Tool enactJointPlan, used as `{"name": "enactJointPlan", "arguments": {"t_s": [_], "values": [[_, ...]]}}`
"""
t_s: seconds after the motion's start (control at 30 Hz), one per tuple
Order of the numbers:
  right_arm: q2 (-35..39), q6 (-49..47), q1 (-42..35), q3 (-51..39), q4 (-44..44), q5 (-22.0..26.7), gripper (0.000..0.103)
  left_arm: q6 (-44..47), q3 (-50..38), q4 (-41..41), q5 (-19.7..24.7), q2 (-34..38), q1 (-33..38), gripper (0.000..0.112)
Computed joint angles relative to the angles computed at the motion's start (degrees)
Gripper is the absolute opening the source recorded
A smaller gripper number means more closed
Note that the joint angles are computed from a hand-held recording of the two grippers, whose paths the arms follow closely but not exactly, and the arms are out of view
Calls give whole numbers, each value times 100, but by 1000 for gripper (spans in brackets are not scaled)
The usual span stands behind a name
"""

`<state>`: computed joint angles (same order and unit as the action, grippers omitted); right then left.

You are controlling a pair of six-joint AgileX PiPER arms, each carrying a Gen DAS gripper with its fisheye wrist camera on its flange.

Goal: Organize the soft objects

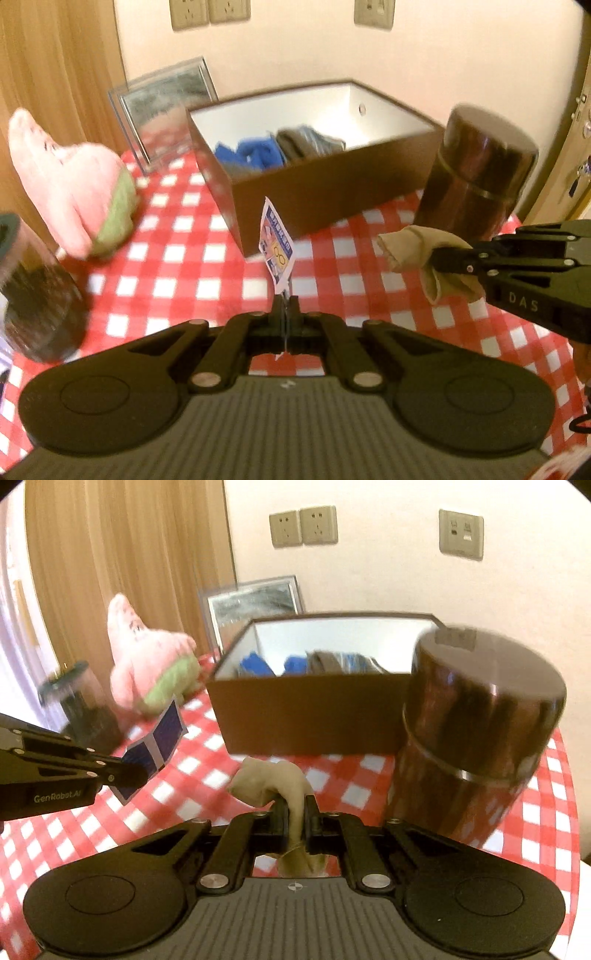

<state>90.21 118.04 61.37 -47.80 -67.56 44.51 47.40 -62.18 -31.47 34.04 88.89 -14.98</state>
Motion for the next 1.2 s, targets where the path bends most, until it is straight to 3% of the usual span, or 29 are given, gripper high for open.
{"name": "enactJointPlan", "arguments": {"t_s": [0.2, 0.43, 0.6, 0.83, 1.03, 1.2], "values": [[-251, -835, -383, -462, 190, -12, 8, 143, -703, -213, 159, 113, 24, 0], [-387, -2194, -1460, -1145, 538, -427, 8, -202, -2159, -173, 441, 926, -254, 0], [-379, -3525, -2425, -1553, 1375, -1015, 8, -618, -3348, 42, 755, 1676, -508, 0], [34, -5504, -3472, -2088, 3053, -1456, 8, -1247, -5092, 458, 1360, 2849, -888, 0], [567, -6694, -4105, -2690, 4154, -1295, 8, -1668, -6716, 891, 1956, 3912, -1120, 0], [967, -6675, -4204, -3189, 4409, -943, 8, -1955, -8131, 1140, 2577, 4719, -1163, 0]]}}
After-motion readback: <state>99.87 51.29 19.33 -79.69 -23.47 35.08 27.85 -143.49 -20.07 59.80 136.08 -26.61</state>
